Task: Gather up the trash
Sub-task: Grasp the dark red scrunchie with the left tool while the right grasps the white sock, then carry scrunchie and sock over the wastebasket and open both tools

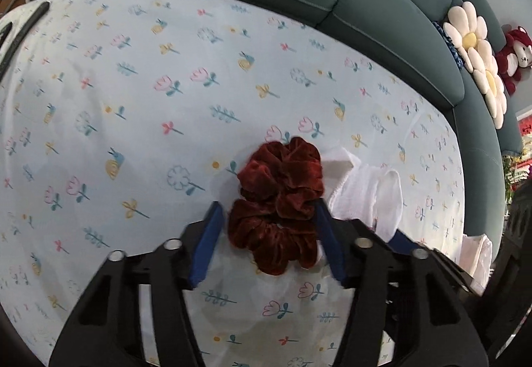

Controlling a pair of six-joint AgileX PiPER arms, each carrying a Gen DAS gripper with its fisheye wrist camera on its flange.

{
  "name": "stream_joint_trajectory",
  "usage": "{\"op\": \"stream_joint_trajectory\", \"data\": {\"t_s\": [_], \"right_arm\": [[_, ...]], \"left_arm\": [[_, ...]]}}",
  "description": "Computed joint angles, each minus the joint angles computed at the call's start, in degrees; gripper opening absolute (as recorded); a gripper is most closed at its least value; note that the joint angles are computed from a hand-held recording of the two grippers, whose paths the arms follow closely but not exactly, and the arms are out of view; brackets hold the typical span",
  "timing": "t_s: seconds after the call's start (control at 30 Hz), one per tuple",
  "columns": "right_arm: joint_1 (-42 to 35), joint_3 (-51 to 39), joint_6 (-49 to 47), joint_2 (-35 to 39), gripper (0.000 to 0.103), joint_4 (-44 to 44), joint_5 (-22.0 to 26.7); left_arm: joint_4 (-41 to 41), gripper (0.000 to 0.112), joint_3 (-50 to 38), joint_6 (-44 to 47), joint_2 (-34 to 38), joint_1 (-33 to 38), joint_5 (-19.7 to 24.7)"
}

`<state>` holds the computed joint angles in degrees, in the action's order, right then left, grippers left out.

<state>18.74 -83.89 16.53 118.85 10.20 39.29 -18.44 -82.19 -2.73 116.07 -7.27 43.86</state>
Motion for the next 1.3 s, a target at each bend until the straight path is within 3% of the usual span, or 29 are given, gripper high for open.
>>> {"op": "stream_joint_trajectory", "data": {"t_s": [0.17, 0.3, 0.6, 0.83, 1.1, 1.3], "right_arm": [[0.5, 0.8, -1.8, 0.3, 0.009, 1.2, -0.7], [0.6, 2.2, -1.9, -1.1, 0.008, 0.4, -1.0], [-2.4, 6.4, -2.7, -10.6, 0.007, -0.4, -1.0], [-9.7, 8.1, -7.8, -23.5, 0.007, 0.9, 2.9], [-23.0, 8.5, -17.6, -36.6, 0.007, 6.3, 9.6], [-40.7, 8.0, -30.8, -43.5, 0.007, 15.1, 17.1]], "left_arm": [[1.0, 0.026, 1.5, -0.3, -1.2, -1.2, -1.6], [1.1, 0.005, 1.5, -0.6, -2.6, -1.3, -0.7], [4.4, 0.004, -0.8, -5.2, -9.0, -4.5, 2.8], [8.8, 0.004, -9.4, -11.6, -14.2, -12.9, 8.0], [16.4, 0.004, -24.7, -20.5, -14.0, -26.8, 14.8], [22.0, 0.004, -36.3, -25.7, -9.7, -37.6, 20.0]]}}
